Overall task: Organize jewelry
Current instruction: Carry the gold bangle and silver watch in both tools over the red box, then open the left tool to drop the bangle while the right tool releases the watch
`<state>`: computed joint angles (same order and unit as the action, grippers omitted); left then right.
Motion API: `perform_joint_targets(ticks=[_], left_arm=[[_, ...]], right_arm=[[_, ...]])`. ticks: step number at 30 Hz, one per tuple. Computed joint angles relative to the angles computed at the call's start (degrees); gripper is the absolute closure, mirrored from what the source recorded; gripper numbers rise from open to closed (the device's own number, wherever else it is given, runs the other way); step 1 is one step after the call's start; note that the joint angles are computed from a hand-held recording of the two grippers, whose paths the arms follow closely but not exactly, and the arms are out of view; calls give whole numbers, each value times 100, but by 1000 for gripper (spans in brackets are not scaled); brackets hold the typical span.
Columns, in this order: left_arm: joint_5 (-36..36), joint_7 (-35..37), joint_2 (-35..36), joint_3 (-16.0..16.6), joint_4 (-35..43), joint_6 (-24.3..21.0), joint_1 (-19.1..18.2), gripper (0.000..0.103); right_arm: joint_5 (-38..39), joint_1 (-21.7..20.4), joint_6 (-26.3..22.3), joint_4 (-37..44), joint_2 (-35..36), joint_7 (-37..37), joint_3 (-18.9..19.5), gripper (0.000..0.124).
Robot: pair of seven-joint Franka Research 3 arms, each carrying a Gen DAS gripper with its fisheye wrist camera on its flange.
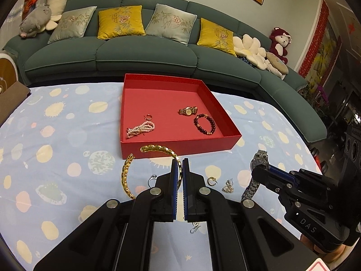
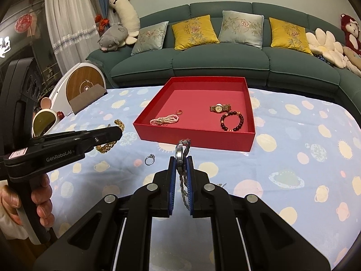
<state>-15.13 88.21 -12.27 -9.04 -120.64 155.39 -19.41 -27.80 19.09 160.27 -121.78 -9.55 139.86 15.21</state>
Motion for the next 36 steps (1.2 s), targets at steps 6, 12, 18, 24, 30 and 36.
perform_joint_targets(ticks=[6,12,18,24,30,36], left_arm=[[368,-270,203,-86,339,67,143,101],[869,-431,587,-201,941,168,301,101],[1281,-397,1265,-307,1841,146,450,101],[1896,-542,2134,-408,2863,-63,545,101],[2037,-533,2843,-460,3617,-496,582,100],[2096,-504,3313,-492,4068,-664,604,99]], right_arm=[[-440,-93,34,357,216,371,-17,116],[-977,-38,-4,836,479,716,-170,116],[-1091,188,-96,1470,944,608,-508,116],[-757,376,9,2016,1435,376,-899,116],[146,554,-160,2480,2074,-412,-1148,116],[825,775,-444,2792,2491,-1064,-1335,116]])
